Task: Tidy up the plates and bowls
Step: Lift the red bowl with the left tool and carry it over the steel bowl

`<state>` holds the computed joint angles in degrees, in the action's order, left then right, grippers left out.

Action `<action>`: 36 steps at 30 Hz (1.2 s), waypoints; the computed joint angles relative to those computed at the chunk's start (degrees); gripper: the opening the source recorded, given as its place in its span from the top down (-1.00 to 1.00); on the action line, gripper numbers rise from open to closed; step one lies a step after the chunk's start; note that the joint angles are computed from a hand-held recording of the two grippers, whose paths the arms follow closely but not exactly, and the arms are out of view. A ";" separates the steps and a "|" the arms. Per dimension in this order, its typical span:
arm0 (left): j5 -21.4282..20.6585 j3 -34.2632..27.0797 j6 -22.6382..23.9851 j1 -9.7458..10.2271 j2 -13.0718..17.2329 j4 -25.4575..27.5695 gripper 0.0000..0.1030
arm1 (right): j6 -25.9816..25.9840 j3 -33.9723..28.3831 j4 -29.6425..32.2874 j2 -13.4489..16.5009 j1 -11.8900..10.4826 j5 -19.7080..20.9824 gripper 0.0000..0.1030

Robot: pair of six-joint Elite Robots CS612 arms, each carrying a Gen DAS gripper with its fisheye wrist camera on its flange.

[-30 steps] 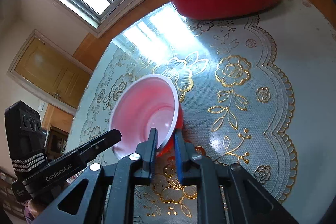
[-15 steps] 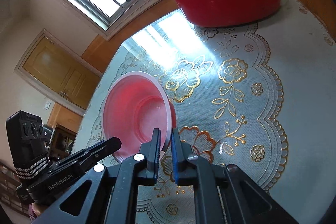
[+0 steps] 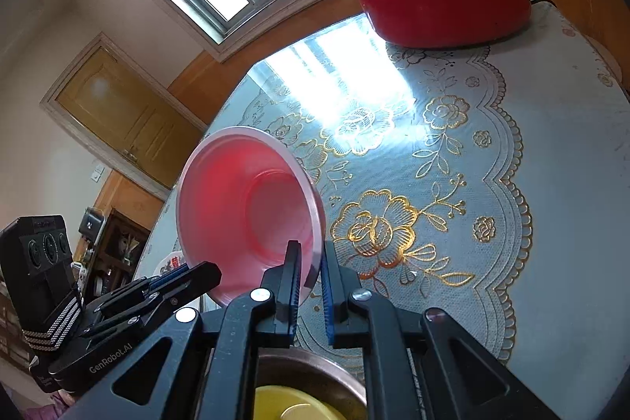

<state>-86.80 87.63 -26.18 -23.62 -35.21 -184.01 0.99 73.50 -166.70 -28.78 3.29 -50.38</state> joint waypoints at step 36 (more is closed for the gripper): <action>0.25 10.88 2.49 -3.04 -3.74 -8.95 0.71 | -5.99 14.70 -4.90 -7.04 -1.46 2.49 0.79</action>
